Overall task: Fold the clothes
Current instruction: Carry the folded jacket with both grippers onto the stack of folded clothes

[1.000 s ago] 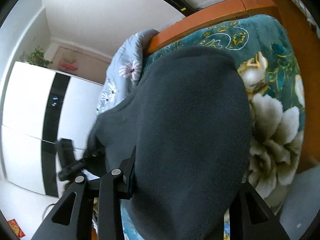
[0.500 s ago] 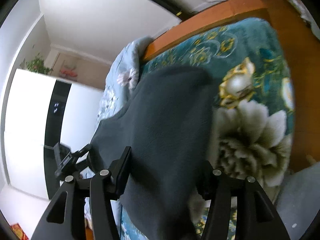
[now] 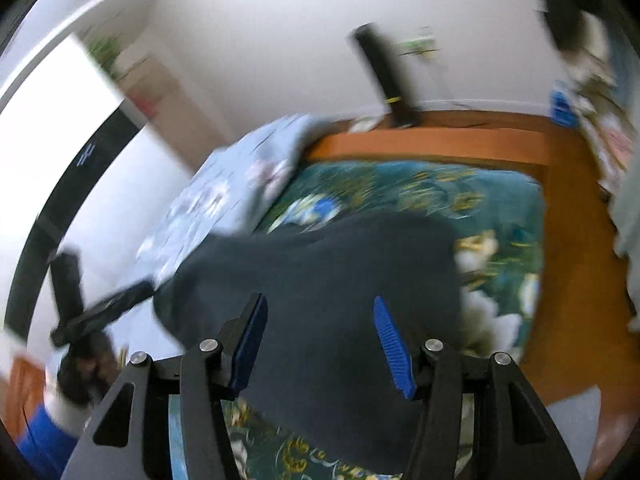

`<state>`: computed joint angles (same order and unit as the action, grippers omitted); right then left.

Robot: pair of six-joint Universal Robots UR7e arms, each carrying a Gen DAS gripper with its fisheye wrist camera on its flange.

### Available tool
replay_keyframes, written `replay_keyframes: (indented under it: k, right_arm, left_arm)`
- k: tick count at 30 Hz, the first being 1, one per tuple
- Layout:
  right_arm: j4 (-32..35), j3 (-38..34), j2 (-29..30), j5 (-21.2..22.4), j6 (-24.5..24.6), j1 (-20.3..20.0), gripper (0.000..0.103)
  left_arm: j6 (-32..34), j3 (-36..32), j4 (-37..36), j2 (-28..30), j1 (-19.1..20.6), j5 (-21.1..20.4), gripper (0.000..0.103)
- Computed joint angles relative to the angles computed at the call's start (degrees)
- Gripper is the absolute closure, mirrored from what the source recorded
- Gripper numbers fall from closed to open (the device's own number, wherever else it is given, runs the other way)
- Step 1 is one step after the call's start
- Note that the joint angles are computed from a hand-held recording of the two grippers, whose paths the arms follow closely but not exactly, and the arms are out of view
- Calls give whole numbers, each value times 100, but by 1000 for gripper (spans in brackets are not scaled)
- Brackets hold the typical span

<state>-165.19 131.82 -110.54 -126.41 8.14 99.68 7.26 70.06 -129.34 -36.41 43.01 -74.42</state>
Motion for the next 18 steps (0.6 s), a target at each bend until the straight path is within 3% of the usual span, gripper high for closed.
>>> replay_keyframes:
  k: [5, 8, 10, 14, 18]
  right_arm:
    - [-158, 123, 312, 102, -143, -465, 46]
    - [-244, 251, 163, 547, 157, -897, 46]
    - [-250, 250, 109, 639, 270, -909, 46]
    - [-307, 290, 118, 105, 300, -291, 46]
    - [-498, 466, 146, -380, 280, 358, 46]
  left_arm:
    - [-237, -430, 494, 497, 157, 357, 30]
    - [-355, -516, 525, 624, 144, 508, 30]
    - [-400, -445, 445, 597, 69, 598, 30]
    - [-584, -134, 300, 293, -11, 377, 30]
    - [-790, 879, -521, -375, -104, 142, 23]
